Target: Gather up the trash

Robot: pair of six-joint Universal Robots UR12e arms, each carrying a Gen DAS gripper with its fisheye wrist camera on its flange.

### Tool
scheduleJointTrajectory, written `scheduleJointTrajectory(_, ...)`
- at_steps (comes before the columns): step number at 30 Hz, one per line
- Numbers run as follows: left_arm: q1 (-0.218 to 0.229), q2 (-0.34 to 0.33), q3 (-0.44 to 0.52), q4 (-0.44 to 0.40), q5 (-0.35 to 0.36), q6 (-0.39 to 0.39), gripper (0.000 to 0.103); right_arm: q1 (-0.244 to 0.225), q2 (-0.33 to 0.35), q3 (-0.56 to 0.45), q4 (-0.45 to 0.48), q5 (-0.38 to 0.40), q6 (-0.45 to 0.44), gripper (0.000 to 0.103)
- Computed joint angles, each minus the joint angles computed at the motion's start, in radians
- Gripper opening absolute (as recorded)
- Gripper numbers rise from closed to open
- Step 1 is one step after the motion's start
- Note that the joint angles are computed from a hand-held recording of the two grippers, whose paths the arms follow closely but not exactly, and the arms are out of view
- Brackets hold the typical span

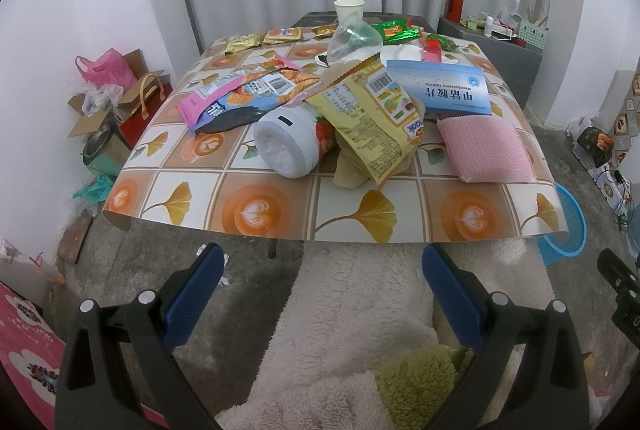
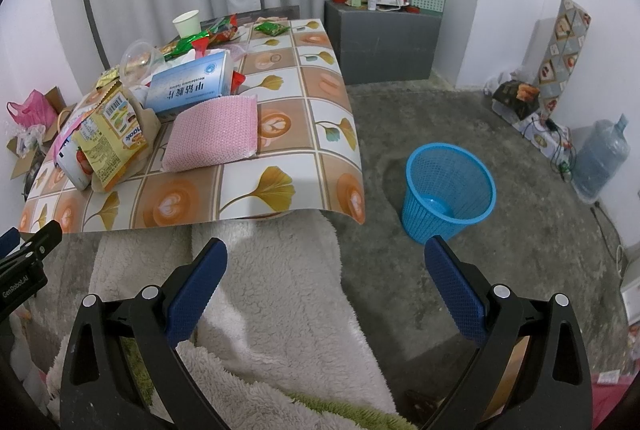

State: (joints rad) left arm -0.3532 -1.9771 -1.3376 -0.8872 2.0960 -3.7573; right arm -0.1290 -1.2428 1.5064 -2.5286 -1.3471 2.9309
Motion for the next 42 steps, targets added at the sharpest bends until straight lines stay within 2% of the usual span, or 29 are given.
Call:
scheduleJointTrajectory(33,0.000,-0.001,0.004,-0.009,-0.002,-0.002,0.097,-0.008,-0.003,0.003,0.004,0.007,-0.005,0.095)
scheduleJointTrajectory(42,-0.001,0.017,-0.031,0.008,-0.003,-0.004,0.097,-0.010,-0.008,0.005,0.003,0.008,-0.006,0.095)
